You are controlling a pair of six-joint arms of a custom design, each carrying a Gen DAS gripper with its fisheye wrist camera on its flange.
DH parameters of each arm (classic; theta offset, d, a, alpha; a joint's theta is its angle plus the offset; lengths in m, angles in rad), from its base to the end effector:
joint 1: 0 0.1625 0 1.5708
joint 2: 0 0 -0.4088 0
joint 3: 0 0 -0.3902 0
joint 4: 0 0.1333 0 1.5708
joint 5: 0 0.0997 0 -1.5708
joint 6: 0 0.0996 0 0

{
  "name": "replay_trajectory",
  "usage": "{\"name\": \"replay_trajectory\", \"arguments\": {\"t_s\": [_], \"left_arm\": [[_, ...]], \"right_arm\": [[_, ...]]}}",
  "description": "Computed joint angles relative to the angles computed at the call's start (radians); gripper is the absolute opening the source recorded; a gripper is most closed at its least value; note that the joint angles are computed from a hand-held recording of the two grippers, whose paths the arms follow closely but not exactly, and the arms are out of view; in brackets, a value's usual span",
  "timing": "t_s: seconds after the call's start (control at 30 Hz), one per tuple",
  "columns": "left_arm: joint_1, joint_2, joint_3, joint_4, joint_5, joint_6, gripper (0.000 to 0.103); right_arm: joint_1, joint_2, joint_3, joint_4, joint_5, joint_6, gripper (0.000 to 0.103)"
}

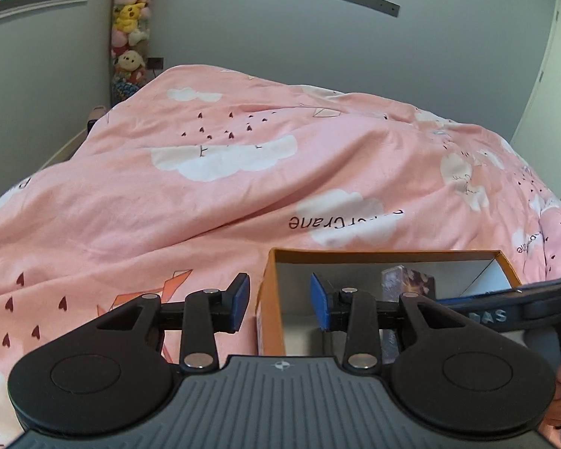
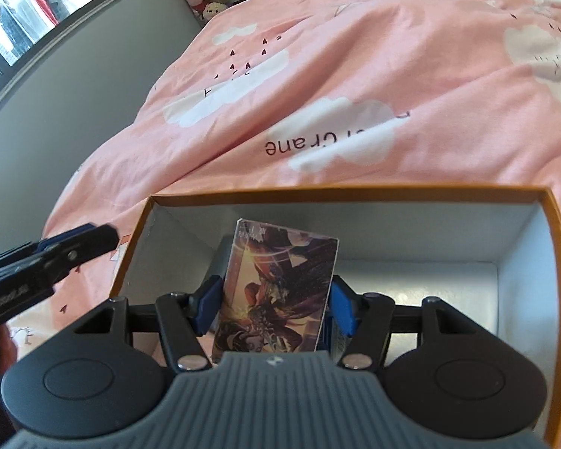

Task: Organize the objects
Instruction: 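Release the wallet into the box with the left gripper while the right holds the card deck above, then lower the card deck into the orange box and open the right gripper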

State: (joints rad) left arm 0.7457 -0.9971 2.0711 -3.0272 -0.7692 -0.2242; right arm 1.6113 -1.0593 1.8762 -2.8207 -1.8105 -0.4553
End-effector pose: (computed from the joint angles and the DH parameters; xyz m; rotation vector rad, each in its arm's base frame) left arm -0.2476 -0.5075 0.1357 0.5373 2.4184 -0.9377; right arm 0.1338 -0.5934 0.1885 0.6092 -2.7063 0.5281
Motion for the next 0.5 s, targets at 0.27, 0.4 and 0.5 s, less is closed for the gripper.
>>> {"name": "replay_trajectory", "arguments": {"t_s": [0.27, 0.4, 0.5], "left_arm": [[0.029, -0.024, 0.024, 0.018, -0.030, -0.033, 0.042], [0.034, -0.036, 0.037, -0.004, -0.042, -0.030, 0.042], [0.033, -0.036, 0.041, -0.023, -0.069, -0.016, 0.042]], "right_arm": [[0.024, 0.079, -0.035, -0.003, 0.006, 0.035, 0.063], [0.032, 0.077, -0.028, -0.031, 0.001, 0.014, 0.063], [0.038, 0.064, -0.011, -0.103, -0.029, -0.031, 0.063]]}}
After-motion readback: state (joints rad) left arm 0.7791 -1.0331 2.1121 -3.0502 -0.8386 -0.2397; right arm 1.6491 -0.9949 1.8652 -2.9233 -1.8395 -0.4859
